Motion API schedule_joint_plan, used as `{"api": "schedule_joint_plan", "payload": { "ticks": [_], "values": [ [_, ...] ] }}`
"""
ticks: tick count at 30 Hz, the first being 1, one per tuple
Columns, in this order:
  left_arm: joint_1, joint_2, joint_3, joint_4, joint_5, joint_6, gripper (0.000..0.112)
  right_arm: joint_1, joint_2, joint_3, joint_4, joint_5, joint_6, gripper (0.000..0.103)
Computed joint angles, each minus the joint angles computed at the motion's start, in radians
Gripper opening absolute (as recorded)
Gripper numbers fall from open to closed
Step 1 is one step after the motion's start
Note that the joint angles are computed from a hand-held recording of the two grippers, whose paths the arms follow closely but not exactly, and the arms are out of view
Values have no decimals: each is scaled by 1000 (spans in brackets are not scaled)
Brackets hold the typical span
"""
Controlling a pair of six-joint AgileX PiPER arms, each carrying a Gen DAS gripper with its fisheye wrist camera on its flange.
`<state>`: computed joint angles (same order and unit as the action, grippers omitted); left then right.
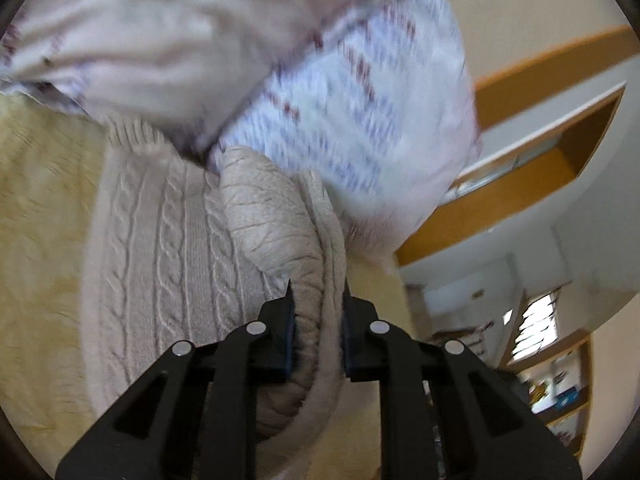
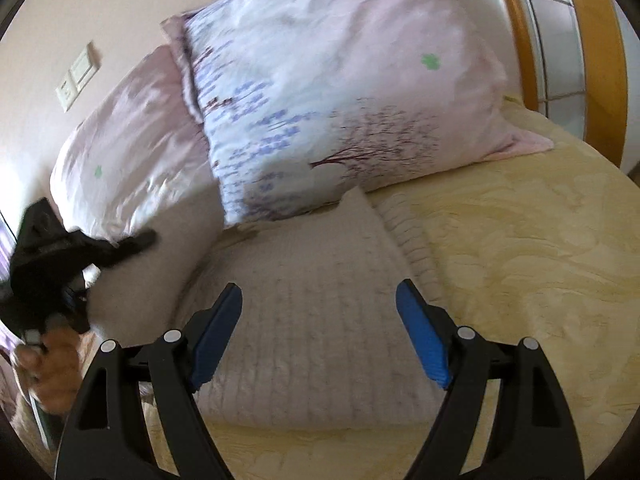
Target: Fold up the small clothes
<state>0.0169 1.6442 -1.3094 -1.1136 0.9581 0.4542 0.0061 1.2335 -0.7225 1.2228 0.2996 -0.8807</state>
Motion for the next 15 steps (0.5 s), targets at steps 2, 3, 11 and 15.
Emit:
{"api": "schedule_joint_plan", "payload": {
  "ticks": [2,3,11,15],
  "values": [
    [-86,23,-25,109,-44,-62,18,-55,12,2,75,63,-68,81],
    [-126,35,-39,163,-63,-101,20,-81,16,4,111,98,-99,81],
    [-79,-20,-9,-12,120,94,49,-280,98,-75,164,463,-120,81],
    [23,-137,64,83,69,86,56,-268,179,-182,64,580,-12,81]
  ]
}}
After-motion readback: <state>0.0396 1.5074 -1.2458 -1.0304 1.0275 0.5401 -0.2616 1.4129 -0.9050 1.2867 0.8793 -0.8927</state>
